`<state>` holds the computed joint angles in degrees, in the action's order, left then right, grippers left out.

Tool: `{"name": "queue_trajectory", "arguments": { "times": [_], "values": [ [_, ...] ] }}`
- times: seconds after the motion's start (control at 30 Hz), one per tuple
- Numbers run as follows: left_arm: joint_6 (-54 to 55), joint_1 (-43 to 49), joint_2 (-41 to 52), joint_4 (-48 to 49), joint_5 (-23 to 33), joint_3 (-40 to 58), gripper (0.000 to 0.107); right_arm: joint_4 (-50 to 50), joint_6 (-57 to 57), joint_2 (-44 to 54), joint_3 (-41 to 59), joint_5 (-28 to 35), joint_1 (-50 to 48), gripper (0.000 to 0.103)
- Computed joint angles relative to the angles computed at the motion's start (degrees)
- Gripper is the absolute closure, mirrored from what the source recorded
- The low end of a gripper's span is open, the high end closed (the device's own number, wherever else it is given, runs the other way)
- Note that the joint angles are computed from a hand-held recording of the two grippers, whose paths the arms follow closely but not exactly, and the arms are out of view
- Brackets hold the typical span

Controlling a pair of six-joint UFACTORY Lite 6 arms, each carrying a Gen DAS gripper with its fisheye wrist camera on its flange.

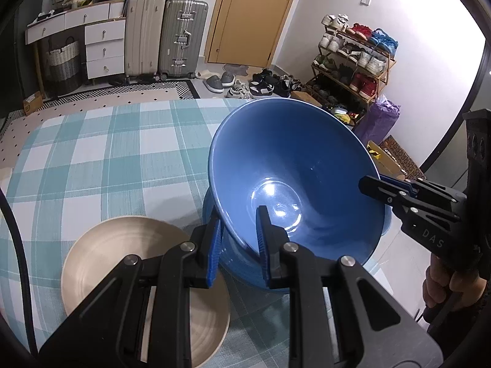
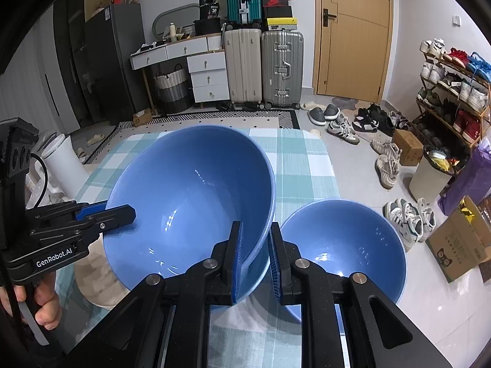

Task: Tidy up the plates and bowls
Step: 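Carry the blue bowls beside the cream plates and lower them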

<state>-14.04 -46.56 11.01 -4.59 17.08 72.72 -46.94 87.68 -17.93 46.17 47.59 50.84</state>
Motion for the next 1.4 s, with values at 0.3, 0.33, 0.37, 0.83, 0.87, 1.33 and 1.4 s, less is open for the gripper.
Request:
{"name": "queue_trajectory", "arguments": {
  "times": [0.3, 0.33, 0.37, 0.83, 0.87, 1.33, 1.4],
  "values": [
    [1.2, 0.4, 2.9, -0.2, -3.0, -1.4, 0.09, 0.0, 1.5, 1.1, -2.5, -3.1, -0.9, 0.086],
    [3.6, 0.9, 3.5, -2.4, -3.3, -1.4, 0.09, 0.1, 1.4, 1.5, -2.7, -3.8, -1.3, 0.086],
    [5.0, 1.1, 4.0, -3.8, -3.5, -1.3, 0.09, 0.1, 1.3, 1.9, -2.7, -4.1, -1.6, 0.086],
    [18.1, 4.3, 10.4, -14.5, -6.4, -0.4, 0.09, 0.4, 0.9, 6.6, -2.3, -8.3, -4.2, 0.086],
    [16.8, 4.2, 10.8, -13.1, -6.6, -0.2, 0.09, 0.2, 1.2, 7.1, -2.3, -8.5, -4.2, 0.086],
    [6.8, 3.6, 13.6, -1.4, -7.7, 0.8, 0.089, 0.3, 1.5, 10.2, -1.6, -9.1, -4.1, 0.083],
    [5.4, 3.7, 13.3, 0.3, -7.9, 0.4, 0.089, 0.4, 1.8, 10.0, -1.8, -8.8, -3.6, 0.083]
  ]
}}
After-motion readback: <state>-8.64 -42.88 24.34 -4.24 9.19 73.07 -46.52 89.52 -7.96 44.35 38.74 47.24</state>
